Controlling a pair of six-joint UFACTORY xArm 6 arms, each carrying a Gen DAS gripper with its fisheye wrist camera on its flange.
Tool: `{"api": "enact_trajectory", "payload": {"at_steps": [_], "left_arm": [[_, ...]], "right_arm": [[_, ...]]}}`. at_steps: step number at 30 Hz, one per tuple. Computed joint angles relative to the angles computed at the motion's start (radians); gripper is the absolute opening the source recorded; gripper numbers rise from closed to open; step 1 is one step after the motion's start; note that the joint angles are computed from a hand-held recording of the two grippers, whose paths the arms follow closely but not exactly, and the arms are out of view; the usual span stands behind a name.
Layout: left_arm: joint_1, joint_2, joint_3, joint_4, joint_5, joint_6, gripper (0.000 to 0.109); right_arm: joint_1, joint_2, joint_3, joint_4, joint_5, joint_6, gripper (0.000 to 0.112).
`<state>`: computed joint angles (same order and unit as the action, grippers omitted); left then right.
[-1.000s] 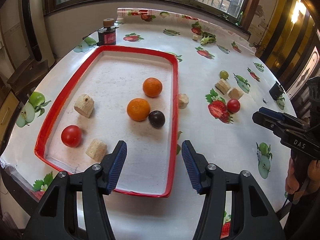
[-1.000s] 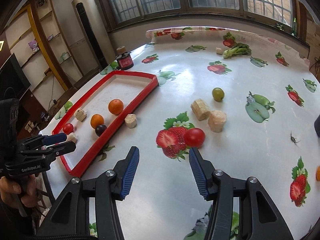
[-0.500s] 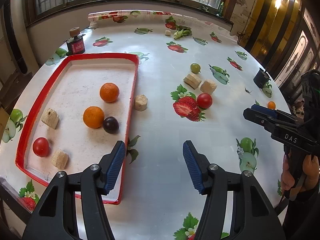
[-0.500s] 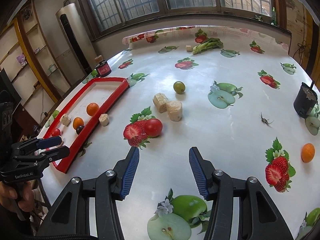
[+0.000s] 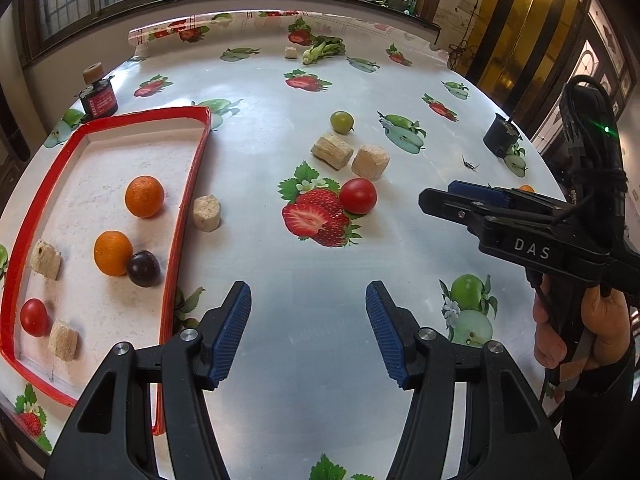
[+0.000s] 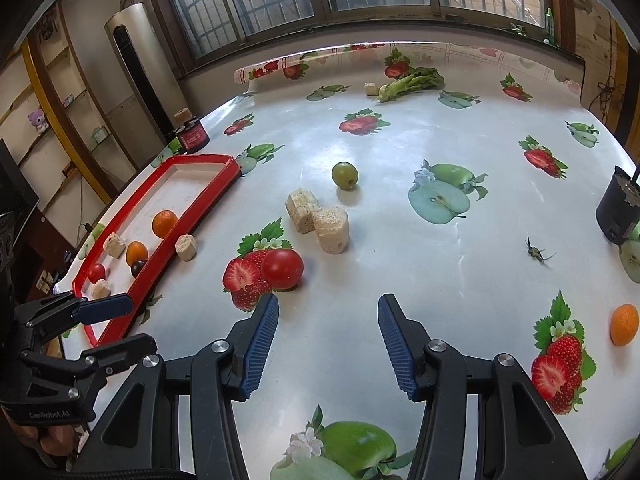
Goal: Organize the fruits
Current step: 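Move both tools away from tray toward red tomato and beige wooden blocks, then close left tool on red tomato while right tool grasps beige wooden block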
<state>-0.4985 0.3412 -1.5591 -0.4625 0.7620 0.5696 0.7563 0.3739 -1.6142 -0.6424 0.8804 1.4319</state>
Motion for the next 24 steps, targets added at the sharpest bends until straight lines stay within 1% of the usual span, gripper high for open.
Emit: {"api": "enact_trajectory", "payload": {"at_steps": [7, 13, 18, 20, 21, 22, 23, 24], "left_arm": [[-0.015, 0.079, -0.101, -0.007, 0.046, -0.029, 0.058], [-0.046, 0.171, -0.221, -0.014, 0.089, -0.046, 0.058], [-0.082, 0.276, -0.355, 0.031, 0.098, -0.1, 0.058], [-0.087, 0.324, -0.418, 0.016, 0.112, -0.107, 0.058], [-0.087, 0.351, -0.457, 0.007, 0.128, -0.111, 0.057], [-0.086, 0.381, -0.499, 0.002, 0.153, -0.114, 0.045], [-0.084, 0.408, -0.54, 0.006, 0.181, -0.122, 0.029], [-0.077, 0.419, -0.557, -0.015, 0.198, -0.113, 0.029]], "right_arm": [[-0.033, 0.03, -0.026, 0.026, -0.003, -0.042, 0.054], [-0.05, -0.029, 0.058, 0.015, -0.021, 0.003, 0.054], [-0.059, -0.05, 0.08, 0.005, -0.018, 0.014, 0.054], [-0.063, -0.062, 0.094, -0.005, -0.021, 0.028, 0.054], [-0.065, -0.066, 0.099, -0.008, -0.023, 0.032, 0.054], [-0.068, -0.069, 0.103, -0.008, -0.025, 0.034, 0.054], [-0.07, -0.069, 0.105, -0.007, -0.028, 0.035, 0.054], [-0.072, -0.067, 0.104, -0.003, -0.032, 0.033, 0.054]]}}
